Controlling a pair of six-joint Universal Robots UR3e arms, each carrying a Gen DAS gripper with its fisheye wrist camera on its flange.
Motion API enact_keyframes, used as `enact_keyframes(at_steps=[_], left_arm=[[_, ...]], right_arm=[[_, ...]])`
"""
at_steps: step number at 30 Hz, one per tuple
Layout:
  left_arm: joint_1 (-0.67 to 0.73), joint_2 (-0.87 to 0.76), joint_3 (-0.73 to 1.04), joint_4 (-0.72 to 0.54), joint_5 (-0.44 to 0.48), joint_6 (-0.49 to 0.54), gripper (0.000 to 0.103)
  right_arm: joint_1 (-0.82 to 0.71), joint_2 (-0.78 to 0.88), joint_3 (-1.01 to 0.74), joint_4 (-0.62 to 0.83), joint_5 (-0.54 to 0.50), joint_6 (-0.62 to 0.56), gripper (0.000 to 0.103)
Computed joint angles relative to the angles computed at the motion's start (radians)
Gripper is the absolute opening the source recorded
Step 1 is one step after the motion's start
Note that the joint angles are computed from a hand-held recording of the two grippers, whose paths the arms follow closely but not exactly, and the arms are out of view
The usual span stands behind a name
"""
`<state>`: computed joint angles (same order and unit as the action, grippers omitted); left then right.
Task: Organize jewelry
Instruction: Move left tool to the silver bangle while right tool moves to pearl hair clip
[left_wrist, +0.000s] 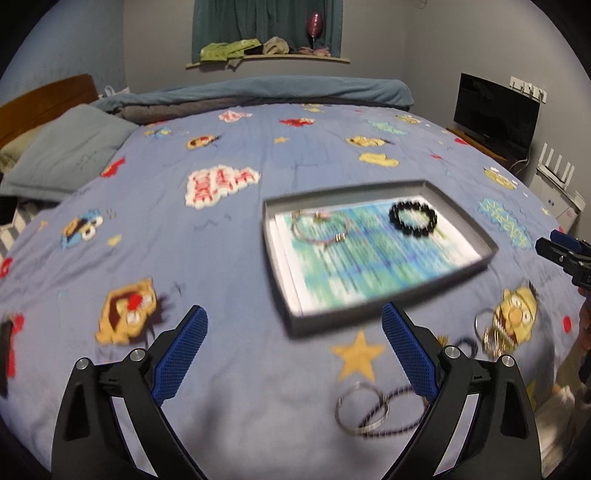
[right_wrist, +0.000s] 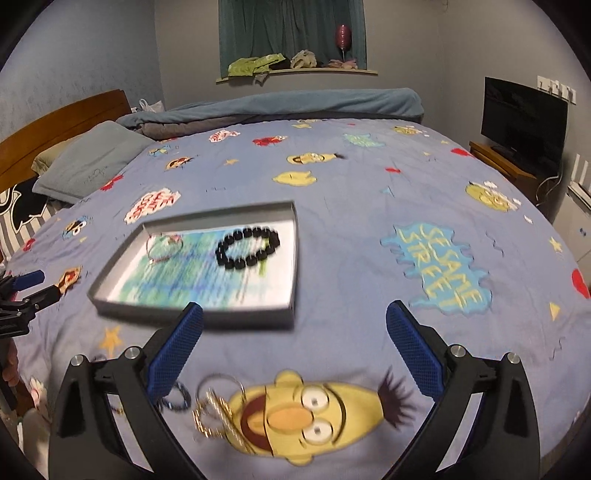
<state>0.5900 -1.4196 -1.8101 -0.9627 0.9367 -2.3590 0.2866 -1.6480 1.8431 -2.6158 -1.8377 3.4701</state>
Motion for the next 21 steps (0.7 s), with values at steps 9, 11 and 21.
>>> enact_keyframes(at_steps=[9,11,21], left_arm=[[0.081,0.155,-0.285,0.074,-0.012,0.071,0.095],[0.084,0.181,-0.321,0.071,-0.017,0.091,0.095],[0.036,0.217,-0.443,0.133,0.008,0.148,0.094]], right_arm=[[0.107,-0.037,0.189,-0.135,-0.087,0.020,0.098],[0.134,-0.024,0.213,-0.163,-0.103,0.036,0.098],[0.239,0.088,0.259,-0.289,-0.197,0.053,0.088]])
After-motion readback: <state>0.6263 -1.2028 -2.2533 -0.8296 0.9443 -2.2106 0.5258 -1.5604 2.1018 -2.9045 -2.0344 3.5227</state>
